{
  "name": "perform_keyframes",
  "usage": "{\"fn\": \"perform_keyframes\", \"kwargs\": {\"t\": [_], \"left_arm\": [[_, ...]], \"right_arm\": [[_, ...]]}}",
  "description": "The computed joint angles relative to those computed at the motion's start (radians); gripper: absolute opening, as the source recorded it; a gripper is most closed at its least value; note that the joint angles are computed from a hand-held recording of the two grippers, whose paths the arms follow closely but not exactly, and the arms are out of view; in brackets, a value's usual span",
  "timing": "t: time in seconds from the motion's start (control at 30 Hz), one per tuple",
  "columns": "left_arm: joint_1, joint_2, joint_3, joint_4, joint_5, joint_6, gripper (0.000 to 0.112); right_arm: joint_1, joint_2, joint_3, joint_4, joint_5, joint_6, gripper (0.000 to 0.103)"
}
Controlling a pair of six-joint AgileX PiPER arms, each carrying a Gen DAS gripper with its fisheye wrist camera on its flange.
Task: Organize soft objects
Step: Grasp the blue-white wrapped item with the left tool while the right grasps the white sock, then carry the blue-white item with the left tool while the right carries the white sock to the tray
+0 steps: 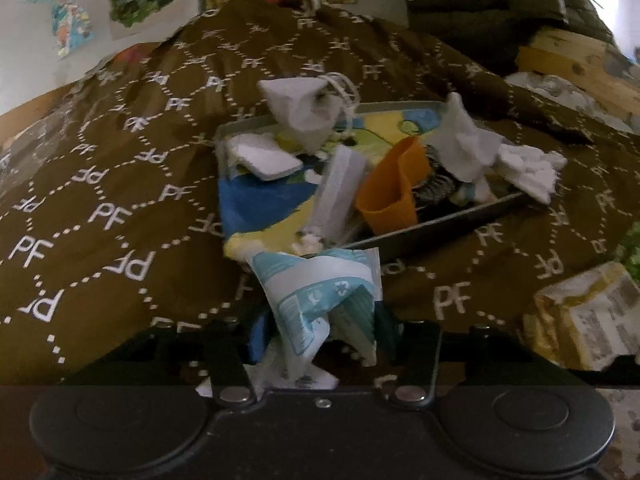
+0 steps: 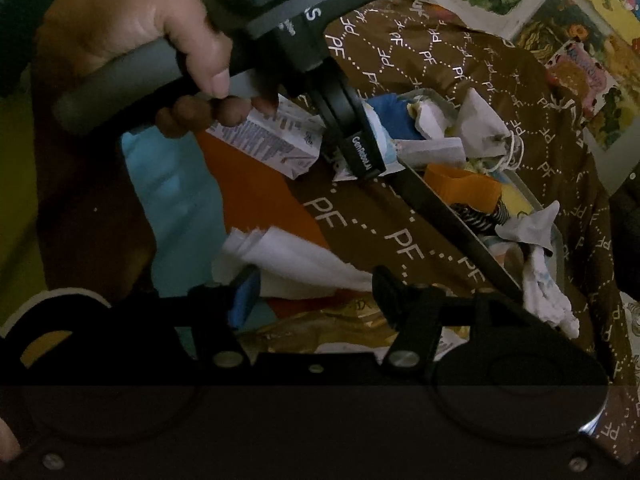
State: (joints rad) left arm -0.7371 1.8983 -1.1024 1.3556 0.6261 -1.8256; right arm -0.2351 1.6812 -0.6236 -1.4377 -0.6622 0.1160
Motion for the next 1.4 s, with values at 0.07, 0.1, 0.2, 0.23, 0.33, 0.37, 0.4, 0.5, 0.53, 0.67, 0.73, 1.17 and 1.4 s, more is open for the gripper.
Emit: {"fn": "perform_keyframes", "kwargs": {"t": [0.07, 0.1, 0.2, 0.23, 0.33, 0.37, 0.4, 0.5, 0.53, 0.67, 0.73, 1.17, 1.4], "left_arm": [[-0.018, 0.008, -0.013, -0.011, 0.017, 0.029, 0.053], [-0.028, 0.013, -0.019, -0.017, 0.031, 0.045, 0.052], [-0.039, 0.013, -0.022, -0.035, 0.035, 0.069, 0.052], [-0.038, 0.009, -0.018, -0.042, 0.030, 0.066, 0.052], [-0.028, -0.013, 0.008, -0.042, -0.004, 0.026, 0.051], [-0.027, -0.019, 0.016, -0.042, -0.009, 0.011, 0.050], [-0.029, -0.023, 0.022, -0.038, -0.010, -0.001, 0.050], [-0.040, -0.035, 0.027, -0.059, 0.005, 0.003, 0.048], [-0.047, -0.038, 0.027, -0.066, 0.016, 0.007, 0.048], [-0.077, -0.066, 0.029, -0.092, 0.067, 0.027, 0.047], [-0.089, -0.084, 0.030, -0.101, 0.089, 0.023, 0.047], [-0.161, -0.117, -0.123, -0.152, 0.280, 0.175, 0.048], [-0.154, -0.031, -0.294, -0.111, 0.318, 0.252, 0.049]], "right_arm": [[-0.001, 0.003, 0.000, 0.003, -0.012, -0.021, 0.053], [0.002, 0.006, 0.000, 0.008, -0.017, -0.036, 0.051], [0.001, 0.011, 0.004, 0.006, -0.028, -0.078, 0.040], [0.005, 0.015, 0.002, 0.008, -0.025, -0.088, 0.037], [0.010, 0.024, -0.003, 0.001, -0.015, -0.090, 0.022], [0.012, 0.028, -0.005, 0.007, -0.010, -0.093, 0.017], [0.011, 0.032, -0.010, 0.001, -0.008, -0.087, 0.011], [0.003, 0.044, -0.028, -0.025, -0.013, -0.058, 0.003], [-0.001, 0.047, -0.032, -0.034, -0.017, -0.049, 0.002], [-0.029, 0.030, -0.024, -0.030, -0.061, -0.045, 0.000], [-0.051, 0.014, -0.019, -0.024, -0.092, -0.046, 0.000], [-0.177, 0.007, -0.106, 0.092, -0.241, 0.036, 0.000], [-0.184, 0.081, -0.249, 0.170, -0.265, 0.221, 0.000]]}}
